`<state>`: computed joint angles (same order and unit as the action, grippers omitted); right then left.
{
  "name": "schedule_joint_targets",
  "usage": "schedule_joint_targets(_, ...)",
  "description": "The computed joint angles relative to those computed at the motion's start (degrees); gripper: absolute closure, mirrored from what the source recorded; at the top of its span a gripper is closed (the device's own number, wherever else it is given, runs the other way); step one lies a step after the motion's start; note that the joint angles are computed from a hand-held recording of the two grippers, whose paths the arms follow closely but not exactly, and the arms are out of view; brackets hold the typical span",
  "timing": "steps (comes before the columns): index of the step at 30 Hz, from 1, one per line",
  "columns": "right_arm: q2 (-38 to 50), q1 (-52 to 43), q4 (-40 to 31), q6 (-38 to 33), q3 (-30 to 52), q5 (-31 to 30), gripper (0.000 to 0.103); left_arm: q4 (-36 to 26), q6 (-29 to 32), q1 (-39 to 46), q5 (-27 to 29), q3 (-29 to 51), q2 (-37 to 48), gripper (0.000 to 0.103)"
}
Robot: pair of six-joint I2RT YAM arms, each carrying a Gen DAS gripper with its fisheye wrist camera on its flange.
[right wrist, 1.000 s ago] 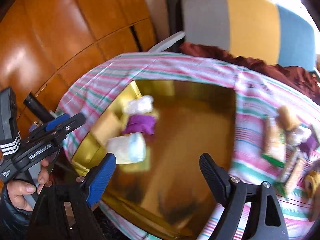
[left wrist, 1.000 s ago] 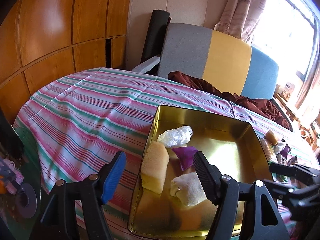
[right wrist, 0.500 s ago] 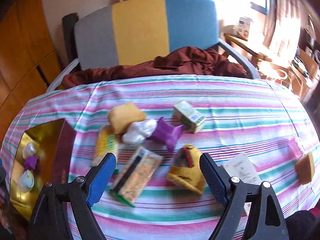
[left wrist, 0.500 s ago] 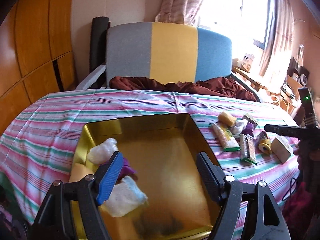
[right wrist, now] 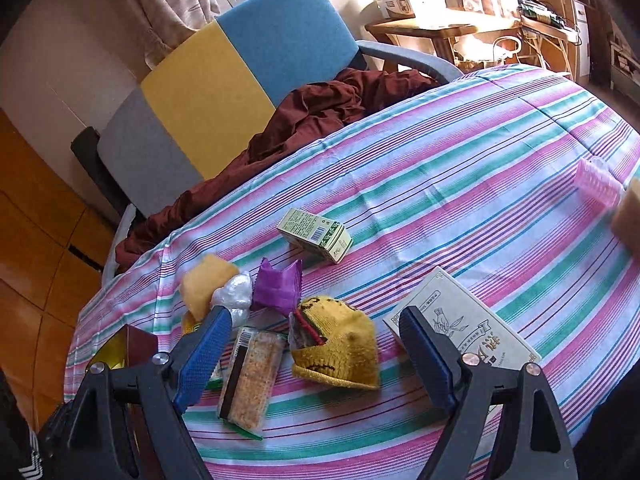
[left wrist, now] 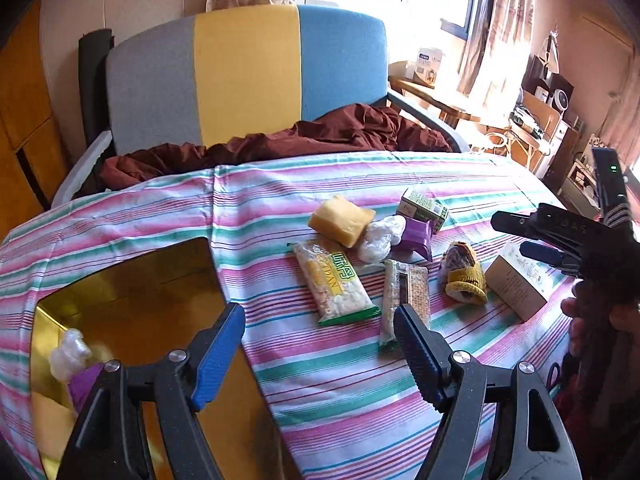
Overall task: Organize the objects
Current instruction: 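Move both grippers back to the table and grasp the WEIDAN snack packet with the left gripper, then lift the WEIDAN packet with the left gripper while the right gripper grasps the cream box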
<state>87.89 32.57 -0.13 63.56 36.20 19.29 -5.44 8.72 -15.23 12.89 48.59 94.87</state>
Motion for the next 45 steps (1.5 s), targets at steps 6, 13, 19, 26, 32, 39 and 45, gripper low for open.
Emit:
schedule_joint_targets(6, -0.08, -0.53, 1.98, -0.51, -0.76, -2.01, 0.016, -2.11, -5.26, -5.61, -4.99, 10.03, 12.63, 0.026)
schedule_joint_targets(13, 0.12, -0.31, 1.69, -1.7, -0.16, -1.42, 0.016, -5.15, -8.65, -7.19, -9.78, 21.08, 24.57, 0.026)
schedule_joint_targets(19, -1.01, -0.59, 2.13, -1.09, -1.09, -0.56, 0.016, -8.24, -11.47, -7.19, -11.38, 29.24, 31.9, 0.026)
schedule_joint_targets(26, -5.63, -2.56, 4.37, 4.17, -6.11, 1.42, 0.016, -6.28, -11.35, -9.03, -15.51, 30.84, 34.89, 0.036)
schedule_joint_targets(32, -9.05, -5.97, 9.32, 8.56, -11.74, -0.79, 0.016, -1.4, -7.26, -10.23, -15.84, 23.79, 31.0, 0.055)
schedule_joint_targets(39, -8.57, -6.67, 9.96, 8.05, -11.66, -2.1, 0.016, 5.0, -6.16, -13.43, -12.16, 11.06, 24.08, 0.055)
schedule_joint_targets(45, -8.62, -5.48, 8.43, 7.48, -10.97, -1.08, 0.016, 13.66, -4.76, -18.91, -9.59, -1.68, 17.73, 0.055)
